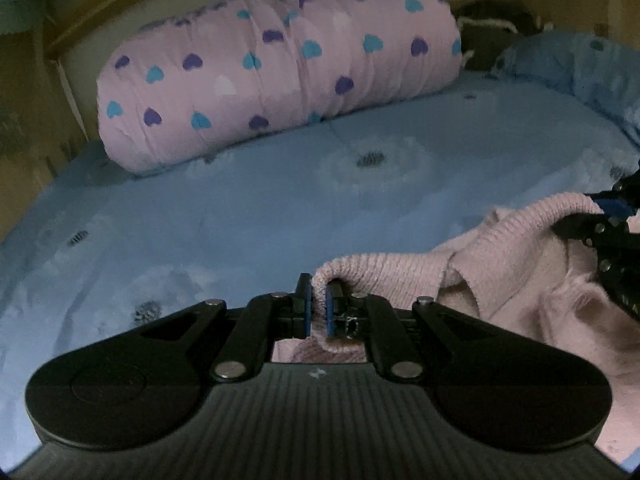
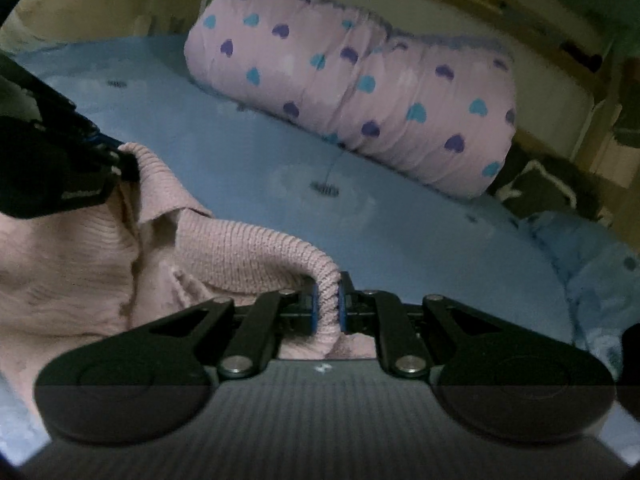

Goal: Fold small clothes
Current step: 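Lift the hem with both tools and fold it over toward the collar, then open both tools to release the folded hem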

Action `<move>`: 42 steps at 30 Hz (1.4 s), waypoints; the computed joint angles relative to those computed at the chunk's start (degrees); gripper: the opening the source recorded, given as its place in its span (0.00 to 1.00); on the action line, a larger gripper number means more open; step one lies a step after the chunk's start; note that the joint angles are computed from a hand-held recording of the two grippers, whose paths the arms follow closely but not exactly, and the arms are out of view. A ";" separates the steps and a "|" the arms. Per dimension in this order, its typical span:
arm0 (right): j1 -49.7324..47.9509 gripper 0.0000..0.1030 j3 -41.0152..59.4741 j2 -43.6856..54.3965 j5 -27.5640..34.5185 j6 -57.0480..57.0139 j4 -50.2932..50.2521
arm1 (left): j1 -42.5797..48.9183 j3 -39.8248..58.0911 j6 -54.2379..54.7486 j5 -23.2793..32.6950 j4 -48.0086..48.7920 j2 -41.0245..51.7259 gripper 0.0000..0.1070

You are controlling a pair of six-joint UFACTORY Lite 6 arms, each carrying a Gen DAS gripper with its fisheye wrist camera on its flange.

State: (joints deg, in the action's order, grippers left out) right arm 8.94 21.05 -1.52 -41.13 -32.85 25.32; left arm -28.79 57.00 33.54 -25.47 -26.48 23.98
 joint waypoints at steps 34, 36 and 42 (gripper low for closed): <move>0.74 0.38 -15.83 -40.79 25.77 -14.40 17.34 | -5.30 -28.54 21.37 11.50 -21.27 -39.01 0.61; 2.31 0.38 -16.04 -39.14 24.91 -13.94 17.23 | -5.72 -30.59 20.78 11.05 -19.88 -39.49 0.61; 4.19 0.38 -16.30 -33.86 22.36 -8.74 11.95 | -4.57 -34.44 7.02 9.25 -4.38 -37.58 0.61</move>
